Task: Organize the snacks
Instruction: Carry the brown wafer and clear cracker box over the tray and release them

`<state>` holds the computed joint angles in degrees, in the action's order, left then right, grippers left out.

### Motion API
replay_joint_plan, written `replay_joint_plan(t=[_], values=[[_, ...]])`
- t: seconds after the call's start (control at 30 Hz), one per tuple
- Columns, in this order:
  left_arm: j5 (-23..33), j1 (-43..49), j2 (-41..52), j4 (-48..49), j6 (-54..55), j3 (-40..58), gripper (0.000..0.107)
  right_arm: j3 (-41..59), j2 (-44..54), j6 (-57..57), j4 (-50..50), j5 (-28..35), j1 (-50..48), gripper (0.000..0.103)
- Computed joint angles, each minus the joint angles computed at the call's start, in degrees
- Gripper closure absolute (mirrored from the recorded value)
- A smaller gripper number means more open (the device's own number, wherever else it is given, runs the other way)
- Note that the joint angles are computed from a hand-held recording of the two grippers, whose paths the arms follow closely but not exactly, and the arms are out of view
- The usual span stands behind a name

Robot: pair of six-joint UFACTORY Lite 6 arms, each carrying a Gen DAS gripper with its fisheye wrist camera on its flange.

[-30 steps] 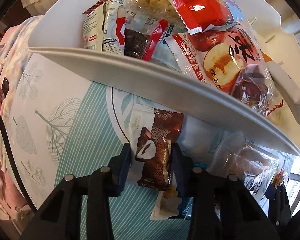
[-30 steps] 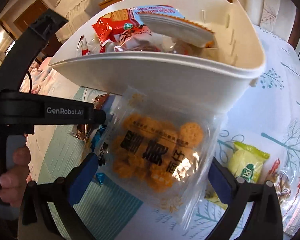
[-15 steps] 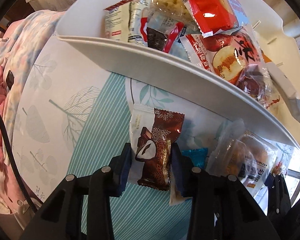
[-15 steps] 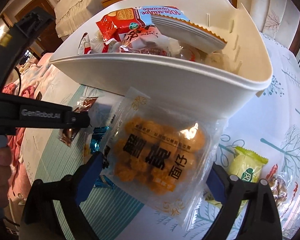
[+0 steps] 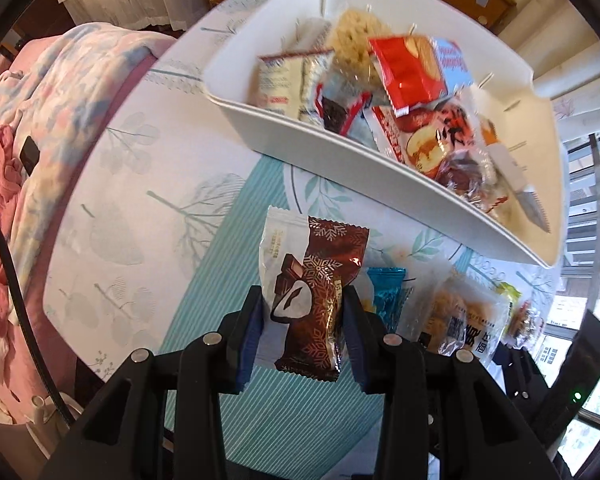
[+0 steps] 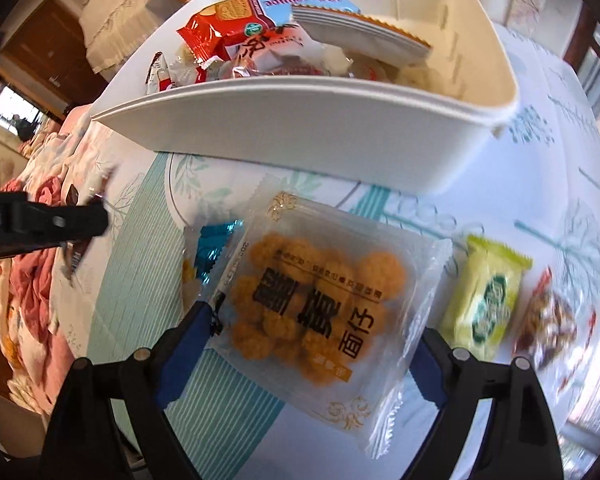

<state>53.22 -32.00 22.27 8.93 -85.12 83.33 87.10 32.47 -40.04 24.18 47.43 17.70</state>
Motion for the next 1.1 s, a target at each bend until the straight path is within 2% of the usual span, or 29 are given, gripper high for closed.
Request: replay_joint_plan(t=[0.13,0.43,0.73,1.1], values=[[-0.25,-1.61,-8.47,-0.11,-1.91,-7.78,0.070,-3.47,-4.32,0.96,0.49,0.87,-0.83,0.013],[2.05,-3.03,-22.00,1.55,-0.95,-13.55,0.070,-12.26,-17.44,1.20,3.00,0.64,-1.12,0.013],[5.85,0.93,-27.58,2.83,9.91,-9.76,0.070,-11.55,-25.67,10.09,1.77,-1.30,2.34,0.013],[9.49,9.30,-25.53,1.83,29.93,3.97,0.070,-1.31,-25.03,26.91,-6.23,-5.93,9.85,0.013]])
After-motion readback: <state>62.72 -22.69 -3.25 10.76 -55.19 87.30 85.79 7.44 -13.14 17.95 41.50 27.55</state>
